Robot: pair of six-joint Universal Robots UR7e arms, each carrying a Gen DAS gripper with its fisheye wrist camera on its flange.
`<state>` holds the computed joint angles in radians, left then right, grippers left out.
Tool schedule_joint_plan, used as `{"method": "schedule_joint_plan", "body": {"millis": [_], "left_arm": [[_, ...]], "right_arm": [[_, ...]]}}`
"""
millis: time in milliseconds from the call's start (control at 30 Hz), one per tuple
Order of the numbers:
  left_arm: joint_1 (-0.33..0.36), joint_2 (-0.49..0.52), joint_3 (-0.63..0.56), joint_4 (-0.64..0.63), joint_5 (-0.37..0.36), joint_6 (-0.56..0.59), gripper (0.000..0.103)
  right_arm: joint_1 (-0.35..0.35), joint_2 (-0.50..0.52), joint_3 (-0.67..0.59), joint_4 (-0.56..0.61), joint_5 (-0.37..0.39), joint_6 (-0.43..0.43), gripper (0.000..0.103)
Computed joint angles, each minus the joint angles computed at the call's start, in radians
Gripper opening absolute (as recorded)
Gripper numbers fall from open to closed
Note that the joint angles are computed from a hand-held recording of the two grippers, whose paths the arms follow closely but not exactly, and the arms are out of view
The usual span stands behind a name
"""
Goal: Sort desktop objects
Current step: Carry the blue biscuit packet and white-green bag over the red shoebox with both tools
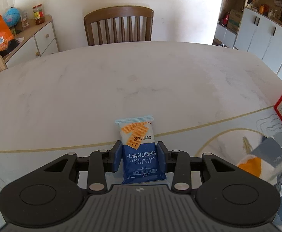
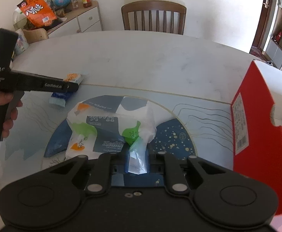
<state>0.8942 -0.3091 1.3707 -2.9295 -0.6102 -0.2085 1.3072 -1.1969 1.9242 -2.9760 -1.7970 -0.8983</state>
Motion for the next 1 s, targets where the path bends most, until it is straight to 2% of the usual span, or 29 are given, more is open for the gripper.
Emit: {"method": "schedule_joint_plan", "body": {"millis": [567,1000], "left_arm": [[-0.102,-0.06,0.091,-0.015,-0.039,0.022,0.037],[-0.184,-0.073,0.096,0.015,-0.079,0.051,0.037]], "right_arm": [[-0.018,-0.13,0.063,0.014,0.049,0.06,0.015],[-0.041,-0.231,0.1,-0.004,0.057,0.093,0.015]]}}
